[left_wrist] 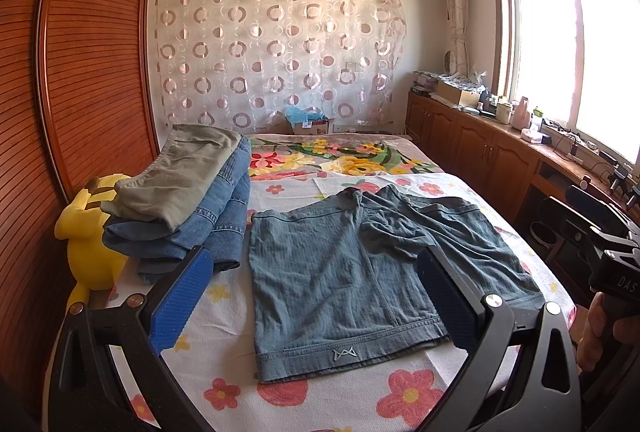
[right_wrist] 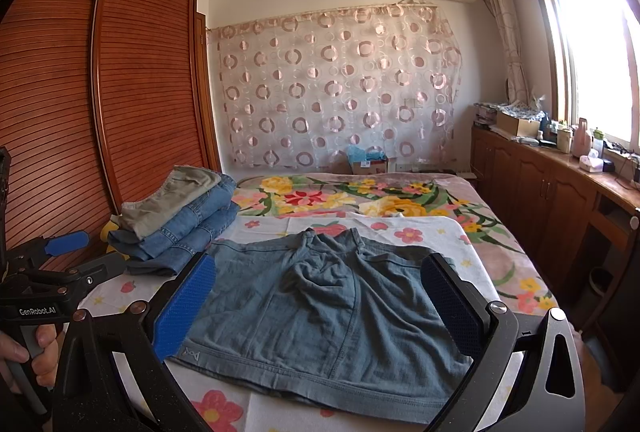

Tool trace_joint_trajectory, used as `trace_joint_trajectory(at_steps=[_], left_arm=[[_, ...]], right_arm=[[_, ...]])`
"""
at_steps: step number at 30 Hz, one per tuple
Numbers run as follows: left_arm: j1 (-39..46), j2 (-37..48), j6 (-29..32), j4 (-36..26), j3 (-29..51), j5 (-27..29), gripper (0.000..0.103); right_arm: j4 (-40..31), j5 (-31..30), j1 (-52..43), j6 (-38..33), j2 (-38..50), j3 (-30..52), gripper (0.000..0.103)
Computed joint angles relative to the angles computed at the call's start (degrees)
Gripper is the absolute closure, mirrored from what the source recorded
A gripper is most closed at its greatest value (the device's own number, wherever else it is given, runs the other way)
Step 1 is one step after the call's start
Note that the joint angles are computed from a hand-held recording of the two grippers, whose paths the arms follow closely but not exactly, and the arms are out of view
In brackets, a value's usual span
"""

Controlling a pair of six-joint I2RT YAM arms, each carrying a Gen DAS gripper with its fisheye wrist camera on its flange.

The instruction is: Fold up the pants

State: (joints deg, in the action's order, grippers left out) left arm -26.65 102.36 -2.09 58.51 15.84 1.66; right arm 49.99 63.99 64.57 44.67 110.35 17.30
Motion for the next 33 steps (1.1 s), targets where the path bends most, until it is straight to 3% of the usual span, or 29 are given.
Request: trace_joint_trajectory(at_steps=[33], left_arm=[[-0.66,-2.10,-0.13,-1.29,-0.39,-0.48,0.001]], right_arm=[[-1.89,0.60,0.46,0.30,-1.40,0.27,0.001]])
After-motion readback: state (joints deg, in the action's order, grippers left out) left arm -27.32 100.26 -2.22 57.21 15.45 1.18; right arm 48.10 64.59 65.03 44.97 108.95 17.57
